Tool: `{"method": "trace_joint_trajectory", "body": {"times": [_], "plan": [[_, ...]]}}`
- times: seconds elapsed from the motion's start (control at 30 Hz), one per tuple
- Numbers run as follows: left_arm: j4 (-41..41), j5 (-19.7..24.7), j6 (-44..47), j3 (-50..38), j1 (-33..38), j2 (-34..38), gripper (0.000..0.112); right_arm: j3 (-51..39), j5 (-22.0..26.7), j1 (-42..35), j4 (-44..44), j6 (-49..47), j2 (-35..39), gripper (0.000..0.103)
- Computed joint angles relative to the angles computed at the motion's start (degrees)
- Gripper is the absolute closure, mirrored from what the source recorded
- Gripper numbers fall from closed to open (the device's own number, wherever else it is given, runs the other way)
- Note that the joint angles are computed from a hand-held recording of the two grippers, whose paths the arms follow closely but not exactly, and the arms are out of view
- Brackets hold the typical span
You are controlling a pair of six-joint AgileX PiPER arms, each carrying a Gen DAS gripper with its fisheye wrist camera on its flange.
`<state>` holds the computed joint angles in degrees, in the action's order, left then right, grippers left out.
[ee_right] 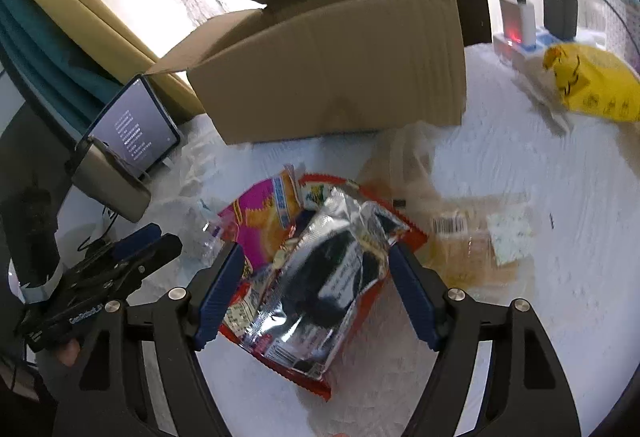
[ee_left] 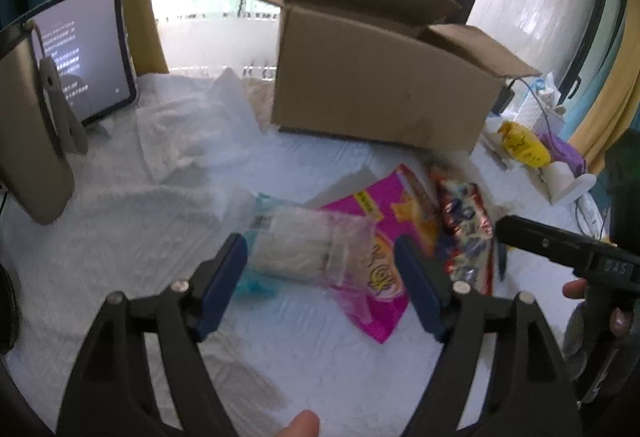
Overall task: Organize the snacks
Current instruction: 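Grasp the red-silver chip bag with the right tool while the left tool grasps the clear pastry pack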
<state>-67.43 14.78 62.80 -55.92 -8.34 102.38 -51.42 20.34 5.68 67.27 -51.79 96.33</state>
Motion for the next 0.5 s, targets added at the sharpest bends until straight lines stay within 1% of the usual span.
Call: {"method": "trace_joint_trajectory", "body": {"times": [0.2, 0.33, 0.43, 0.5], "plan": [[-0.2, 0.9, 1.1, -1.3, 0.4, 2.9, 0.033, 0.8, 0.0, 0.4, 3.1, -2.4, 1.3, 0.025], [2.3, -0.1, -0.7, -2.4, -0.5, 4.5, 0.029, 0.6, 0.6, -0.1, 4.7, -3.6, 2.4, 0.025], [7.7, -0.8, -5.6, -3.8, -0.7, 5.9, 0.029, 0.6, 0.9, -0.3, 6.3, -5.4, 3.0, 0.021], [7.9, -1.0, -5.4, -4.2, -0.5, 6.8, 0.028, 0.6, 0.9, -0.1, 7.2, -6.4, 3.7, 0.019]]}}
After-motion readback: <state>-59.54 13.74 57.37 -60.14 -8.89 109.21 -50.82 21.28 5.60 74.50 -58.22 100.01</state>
